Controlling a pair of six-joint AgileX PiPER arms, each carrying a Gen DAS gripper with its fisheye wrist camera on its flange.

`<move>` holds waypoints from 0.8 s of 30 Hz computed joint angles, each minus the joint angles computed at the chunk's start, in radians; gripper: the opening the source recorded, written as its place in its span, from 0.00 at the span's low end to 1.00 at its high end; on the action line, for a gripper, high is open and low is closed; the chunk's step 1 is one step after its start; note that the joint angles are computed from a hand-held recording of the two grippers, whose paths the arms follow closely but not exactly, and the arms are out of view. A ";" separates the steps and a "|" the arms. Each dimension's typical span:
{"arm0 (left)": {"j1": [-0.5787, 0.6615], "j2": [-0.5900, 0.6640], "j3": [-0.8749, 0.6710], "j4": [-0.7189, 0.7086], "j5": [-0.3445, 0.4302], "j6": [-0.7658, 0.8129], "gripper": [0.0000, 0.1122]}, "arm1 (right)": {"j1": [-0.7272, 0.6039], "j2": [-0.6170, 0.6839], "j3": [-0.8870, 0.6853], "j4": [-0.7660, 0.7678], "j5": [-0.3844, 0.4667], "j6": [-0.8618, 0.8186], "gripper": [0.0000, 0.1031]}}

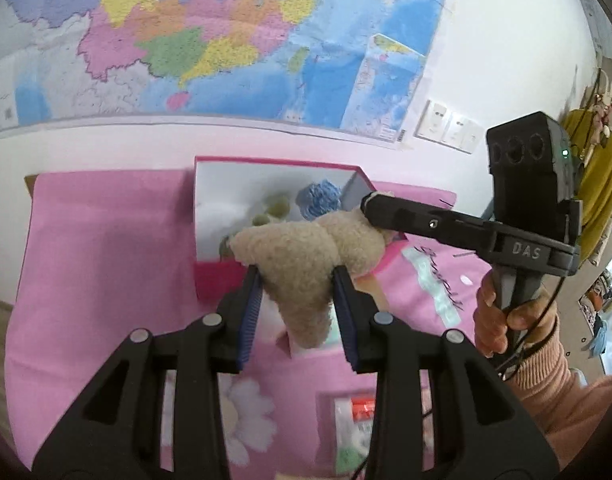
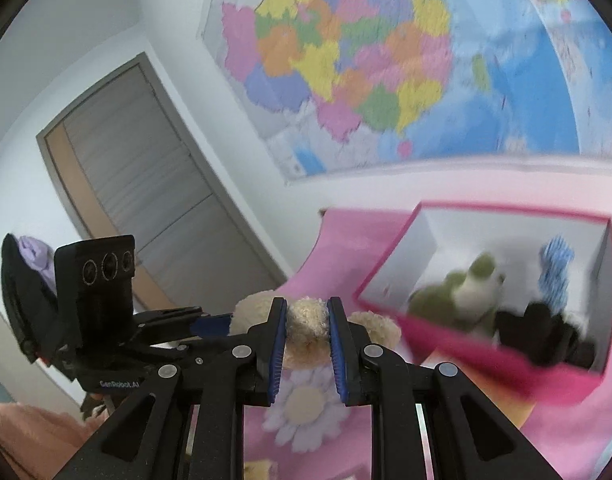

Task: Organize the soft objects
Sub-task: 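Carry the bunny into the pink box and open the right gripper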

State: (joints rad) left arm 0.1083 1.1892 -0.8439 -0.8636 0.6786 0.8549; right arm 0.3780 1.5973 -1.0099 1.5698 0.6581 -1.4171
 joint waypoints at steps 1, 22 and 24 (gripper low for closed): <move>-0.019 0.045 -0.040 0.016 -0.018 -0.018 0.34 | -0.004 0.015 -0.029 -0.010 -0.008 0.018 0.19; -0.188 0.575 -0.523 0.562 -0.113 -0.646 0.34 | -0.053 0.506 -0.698 -0.416 -0.034 0.557 0.20; -0.191 0.587 -0.539 0.599 -0.111 -0.698 0.34 | -0.045 0.534 -0.734 -0.471 -0.048 0.620 0.23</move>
State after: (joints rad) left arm -0.0830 1.7761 -1.3829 -0.2646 0.5680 0.1567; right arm 0.3328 2.1315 -1.7441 1.0987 0.6100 -0.7967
